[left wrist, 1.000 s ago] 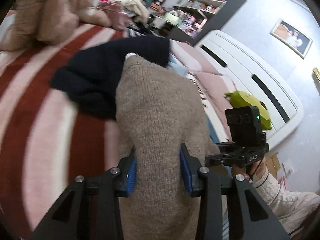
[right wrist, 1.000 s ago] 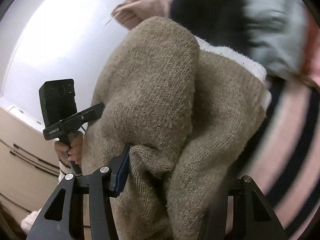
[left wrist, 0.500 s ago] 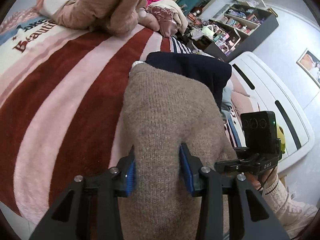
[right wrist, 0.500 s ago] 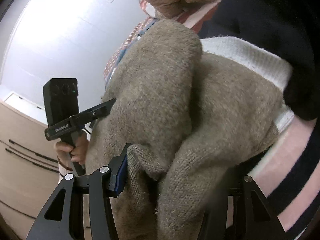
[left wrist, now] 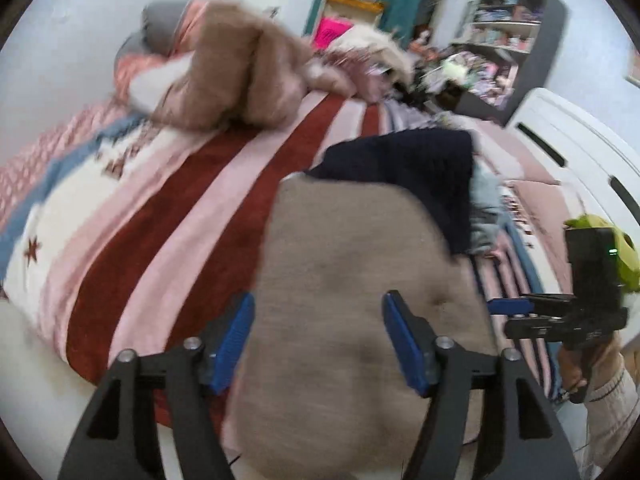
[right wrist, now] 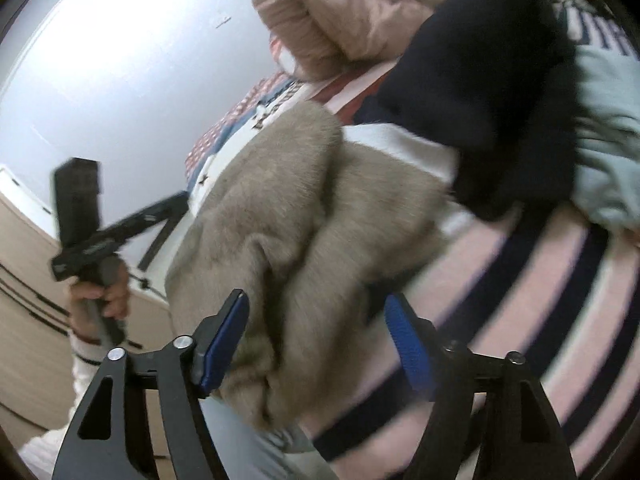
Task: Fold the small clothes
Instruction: 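Release the folded sweater and lift both tools away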
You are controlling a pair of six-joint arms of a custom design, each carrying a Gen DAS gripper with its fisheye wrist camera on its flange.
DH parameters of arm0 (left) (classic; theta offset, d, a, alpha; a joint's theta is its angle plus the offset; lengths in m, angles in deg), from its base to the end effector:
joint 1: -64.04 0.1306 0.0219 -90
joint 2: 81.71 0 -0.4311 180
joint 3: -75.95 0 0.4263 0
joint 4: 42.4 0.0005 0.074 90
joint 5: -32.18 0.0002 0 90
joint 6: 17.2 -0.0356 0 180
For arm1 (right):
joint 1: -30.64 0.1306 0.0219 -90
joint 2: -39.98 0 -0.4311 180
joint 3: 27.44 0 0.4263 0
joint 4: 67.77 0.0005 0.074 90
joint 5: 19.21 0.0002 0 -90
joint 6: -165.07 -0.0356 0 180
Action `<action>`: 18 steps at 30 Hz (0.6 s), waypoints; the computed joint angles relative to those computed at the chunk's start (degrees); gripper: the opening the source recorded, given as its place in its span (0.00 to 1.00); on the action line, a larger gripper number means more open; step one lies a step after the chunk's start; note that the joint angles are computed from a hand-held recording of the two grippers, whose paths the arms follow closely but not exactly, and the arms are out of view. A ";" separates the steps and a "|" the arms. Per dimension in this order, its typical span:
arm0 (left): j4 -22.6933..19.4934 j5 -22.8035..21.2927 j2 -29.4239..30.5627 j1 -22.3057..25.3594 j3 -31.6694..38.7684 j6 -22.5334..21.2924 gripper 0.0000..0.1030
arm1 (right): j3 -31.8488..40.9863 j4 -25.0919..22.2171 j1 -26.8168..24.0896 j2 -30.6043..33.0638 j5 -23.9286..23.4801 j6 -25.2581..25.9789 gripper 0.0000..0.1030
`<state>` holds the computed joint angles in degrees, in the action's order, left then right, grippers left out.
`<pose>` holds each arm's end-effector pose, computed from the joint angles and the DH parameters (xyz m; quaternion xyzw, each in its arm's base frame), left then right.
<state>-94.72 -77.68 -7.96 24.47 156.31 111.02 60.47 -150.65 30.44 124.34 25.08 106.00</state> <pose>0.3154 -0.2456 0.5165 -0.0543 0.9131 -0.1088 0.3893 0.4232 0.0235 0.4888 -0.2779 0.8751 0.3495 0.1863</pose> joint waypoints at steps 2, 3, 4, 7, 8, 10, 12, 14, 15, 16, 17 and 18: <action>-0.79 -4.27 1.15 -3.83 2.29 0.71 0.71 | -2.10 0.64 -2.81 -2.96 -0.19 1.03 0.68; -1.27 -6.70 2.07 -6.04 3.73 0.98 0.71 | -2.71 -0.24 -5.78 -4.02 -1.00 2.74 0.68; -1.68 -9.43 3.12 -8.26 5.17 1.34 0.71 | -3.78 1.11 -5.85 -5.56 -1.01 0.86 0.71; -1.90 -17.24 6.87 -13.94 9.63 2.16 0.74 | -5.52 1.61 -11.93 -9.51 -0.50 2.86 0.74; -1.88 -19.76 8.10 -15.77 10.98 2.35 0.77 | -6.31 3.51 -12.41 -11.13 0.13 1.64 0.74; -2.10 -26.22 11.27 -19.69 14.36 2.47 0.81 | -7.75 4.64 -16.32 -14.08 0.40 3.10 0.74; -1.68 -32.55 14.42 -22.95 17.45 2.27 0.89 | -8.93 5.91 -20.29 -16.57 0.19 4.00 0.74; -5.20 -39.63 18.75 -26.14 22.17 5.79 0.99 | -9.60 8.17 -23.43 -18.94 -0.03 3.00 0.74; -7.03 -43.15 21.00 -27.59 24.65 7.90 0.99 | -9.89 8.20 -26.45 -20.09 -1.16 3.71 0.75; -7.18 -45.26 22.34 -28.70 26.05 8.41 0.99 | -10.19 8.30 -29.26 -21.13 -2.82 4.35 0.81; -6.88 -47.18 23.59 -29.65 27.21 8.65 0.99 | -10.72 8.56 -31.73 -22.21 -4.11 5.15 0.86; -7.98 -49.27 25.24 -30.62 29.00 10.20 0.99 | -11.15 9.20 -35.19 -23.57 -5.54 6.34 0.91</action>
<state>-102.70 -126.95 17.27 -6.15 185.31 121.22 49.32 -141.46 -4.75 100.77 19.54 112.34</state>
